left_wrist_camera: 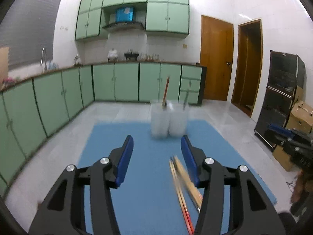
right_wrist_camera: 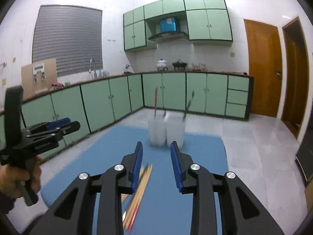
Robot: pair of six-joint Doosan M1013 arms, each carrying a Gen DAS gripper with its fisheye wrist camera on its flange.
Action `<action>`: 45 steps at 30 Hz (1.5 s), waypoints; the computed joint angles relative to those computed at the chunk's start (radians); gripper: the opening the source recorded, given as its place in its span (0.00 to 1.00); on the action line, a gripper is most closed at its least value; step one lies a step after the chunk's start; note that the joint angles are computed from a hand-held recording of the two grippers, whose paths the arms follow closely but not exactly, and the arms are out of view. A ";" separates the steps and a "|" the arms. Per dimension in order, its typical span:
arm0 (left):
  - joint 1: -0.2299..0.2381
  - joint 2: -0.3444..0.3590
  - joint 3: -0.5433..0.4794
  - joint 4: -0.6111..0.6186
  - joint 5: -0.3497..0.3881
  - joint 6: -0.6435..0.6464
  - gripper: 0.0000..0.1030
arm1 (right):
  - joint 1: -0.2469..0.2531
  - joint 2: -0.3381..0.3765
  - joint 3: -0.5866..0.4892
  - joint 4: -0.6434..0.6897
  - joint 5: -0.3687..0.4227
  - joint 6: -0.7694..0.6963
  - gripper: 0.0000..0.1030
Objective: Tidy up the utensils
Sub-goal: 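Open both grippers and withdraw them back over the table, then grasp a red-patterned chopstick with the left gripper while the right gripper grasps another red-patterned chopstick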
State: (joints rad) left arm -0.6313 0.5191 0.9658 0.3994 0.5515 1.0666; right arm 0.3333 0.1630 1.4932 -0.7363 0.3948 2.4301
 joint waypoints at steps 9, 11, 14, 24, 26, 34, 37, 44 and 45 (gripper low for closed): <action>-0.038 -0.093 0.254 0.018 -0.008 -0.102 0.50 | 0.055 0.038 0.097 0.172 0.069 -0.093 0.34; -0.037 -0.101 0.274 0.010 -0.022 -0.092 0.50 | 0.055 0.055 0.089 0.205 0.080 -0.129 0.33; -0.044 -0.108 0.299 0.056 -0.036 -0.134 0.52 | 0.051 0.067 0.088 0.252 0.077 -0.178 0.31; -0.027 -0.095 0.289 0.025 -0.024 -0.127 0.52 | 0.040 0.092 0.082 0.272 0.048 -0.231 0.21; -0.028 -0.086 0.287 -0.005 -0.013 -0.089 0.52 | 0.039 0.093 0.081 0.240 0.055 -0.210 0.13; -0.029 -0.040 0.255 -0.156 0.061 0.087 0.48 | 0.006 0.083 0.093 0.264 0.048 -0.180 0.07; -0.033 -0.028 0.241 -0.169 0.077 0.123 0.48 | 0.001 0.082 0.093 0.285 0.042 -0.193 0.07; -0.043 -0.012 0.221 -0.170 0.085 0.146 0.48 | -0.008 0.078 0.097 0.321 0.034 -0.223 0.07; -0.044 -0.008 0.214 -0.173 0.088 0.149 0.48 | -0.008 0.079 0.097 0.324 0.034 -0.225 0.07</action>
